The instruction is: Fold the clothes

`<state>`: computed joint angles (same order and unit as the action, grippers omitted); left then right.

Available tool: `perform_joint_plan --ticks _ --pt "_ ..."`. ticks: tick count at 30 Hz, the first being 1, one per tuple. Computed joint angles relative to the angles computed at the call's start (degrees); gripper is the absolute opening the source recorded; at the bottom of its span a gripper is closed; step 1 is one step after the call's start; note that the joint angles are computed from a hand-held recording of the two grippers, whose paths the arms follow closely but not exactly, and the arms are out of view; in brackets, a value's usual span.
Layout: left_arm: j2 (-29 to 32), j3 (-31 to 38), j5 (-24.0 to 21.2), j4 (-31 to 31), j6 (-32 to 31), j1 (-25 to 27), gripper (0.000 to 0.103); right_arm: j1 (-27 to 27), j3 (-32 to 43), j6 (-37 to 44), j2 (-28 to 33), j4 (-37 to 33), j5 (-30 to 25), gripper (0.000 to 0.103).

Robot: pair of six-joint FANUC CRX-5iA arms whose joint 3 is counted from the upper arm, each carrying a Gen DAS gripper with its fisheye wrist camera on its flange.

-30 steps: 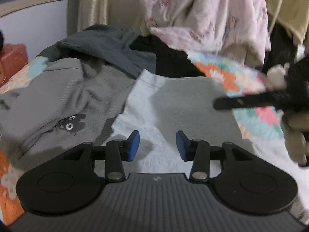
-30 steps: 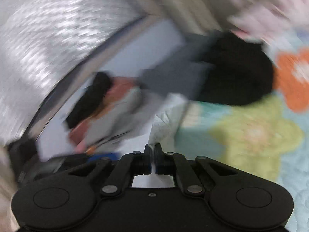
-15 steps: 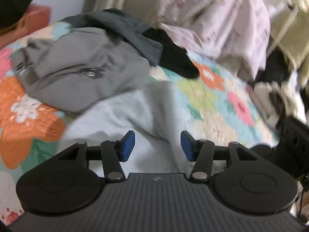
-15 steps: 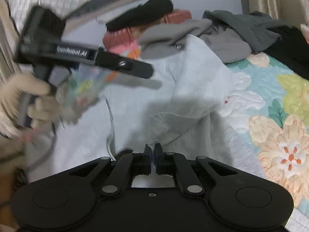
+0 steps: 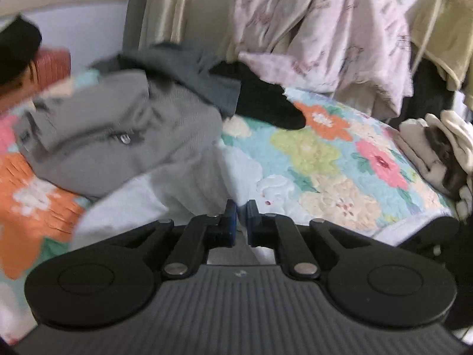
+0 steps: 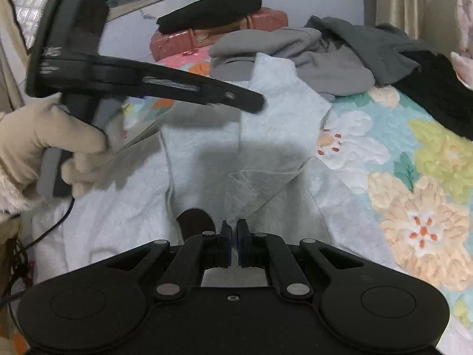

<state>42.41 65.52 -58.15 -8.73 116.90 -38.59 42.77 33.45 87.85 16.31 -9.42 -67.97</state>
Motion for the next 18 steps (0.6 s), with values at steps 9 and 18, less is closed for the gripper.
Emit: perform_joint_plan --ticks 9,18 --pt "-7.8 -13.1 1.9 3.8 1.6 2.1 0.01 1.3 -1.5 -2.0 -1.1 3.2 -3.9 0.006" --pt "-5.9 -9.9 0.1 7.6 0.0 4.5 0.054 -0.8 -0.4 -9.5 -3.2 -0.4 -0.8 0.014"
